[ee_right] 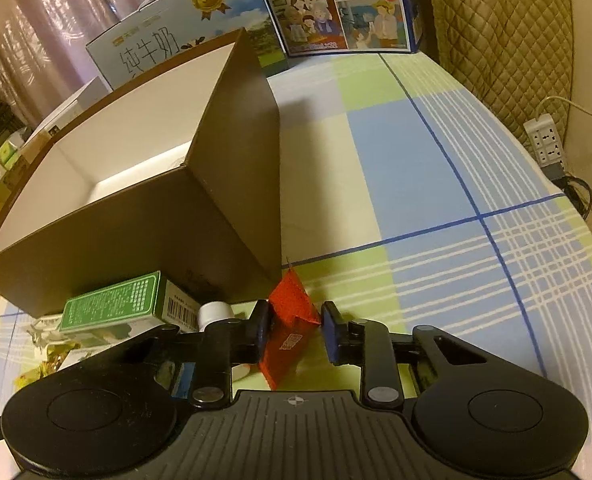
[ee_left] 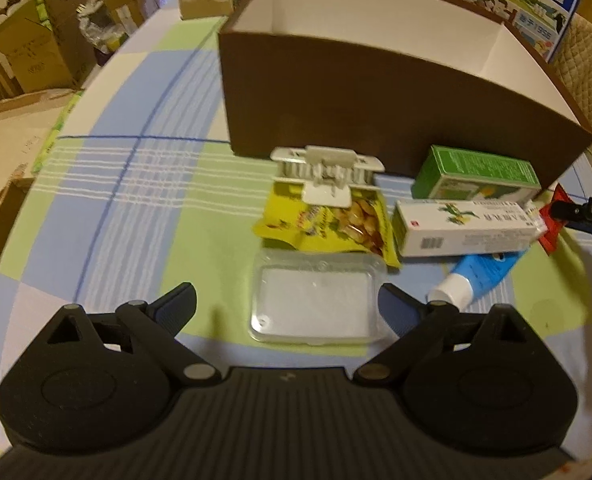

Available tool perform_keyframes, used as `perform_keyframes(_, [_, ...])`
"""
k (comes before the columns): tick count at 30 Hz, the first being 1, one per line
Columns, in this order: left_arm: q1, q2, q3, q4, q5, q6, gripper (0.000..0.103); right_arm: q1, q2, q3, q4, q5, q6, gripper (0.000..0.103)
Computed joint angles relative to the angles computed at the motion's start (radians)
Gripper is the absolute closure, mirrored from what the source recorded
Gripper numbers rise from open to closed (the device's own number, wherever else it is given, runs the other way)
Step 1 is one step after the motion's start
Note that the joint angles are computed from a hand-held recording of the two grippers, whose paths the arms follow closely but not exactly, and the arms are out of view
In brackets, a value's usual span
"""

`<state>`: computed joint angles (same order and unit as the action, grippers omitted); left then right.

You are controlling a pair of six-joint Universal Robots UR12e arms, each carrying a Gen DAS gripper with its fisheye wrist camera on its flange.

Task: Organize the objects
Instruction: 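Grasp the clear plastic container with the left tool while the right tool grasps the red candy packet, then carry both items into the brown box and open both tools to release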

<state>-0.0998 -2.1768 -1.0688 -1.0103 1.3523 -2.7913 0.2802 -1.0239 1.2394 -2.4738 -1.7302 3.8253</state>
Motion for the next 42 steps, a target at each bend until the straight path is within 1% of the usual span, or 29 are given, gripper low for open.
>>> perform_keyframes(5, [-0.006,-0.016,0.019,-0.044,-0.008,-0.004,0.006,0.003,-0.018,0.013,0.016,-0.010,-0.020,0.083])
perform_keyframes(11, [-0.012,-0.032,0.035,-0.061,-0.001,-0.005,0.006,0.006,-0.039,0.033,0.016,-0.024,-0.039,0.087])
perform_keyframes(16, [-0.018,-0.039,0.034,-0.044,0.011,0.007,0.009,0.012,-0.052,0.043,0.022,-0.040,-0.062,0.088])
perform_keyframes(18, [-0.020,-0.038,0.027,-0.028,0.012,0.019,0.014,0.013,-0.057,0.046,0.028,-0.041,-0.065,0.089])
perform_keyframes(19, [-0.020,-0.036,0.023,-0.019,0.010,0.029,0.019,0.013,-0.059,0.048,0.030,-0.040,-0.065,0.089])
perform_keyframes(25, [-0.019,-0.017,-0.021,0.055,0.010,0.073,0.020,0.014,-0.074,0.060,0.033,-0.030,-0.079,0.089])
perform_keyframes(27, [-0.017,-0.011,-0.029,0.069,0.011,0.078,0.020,0.015,-0.079,0.063,0.035,-0.027,-0.082,0.089])
perform_keyframes(35, [0.001,0.012,-0.039,0.105,0.001,0.051,0.020,0.018,-0.096,0.068,0.021,0.001,-0.103,0.089])
perform_keyframes(42, [0.011,0.026,-0.023,0.117,-0.016,0.051,0.020,0.021,-0.102,0.057,-0.010,0.043,-0.134,0.089])
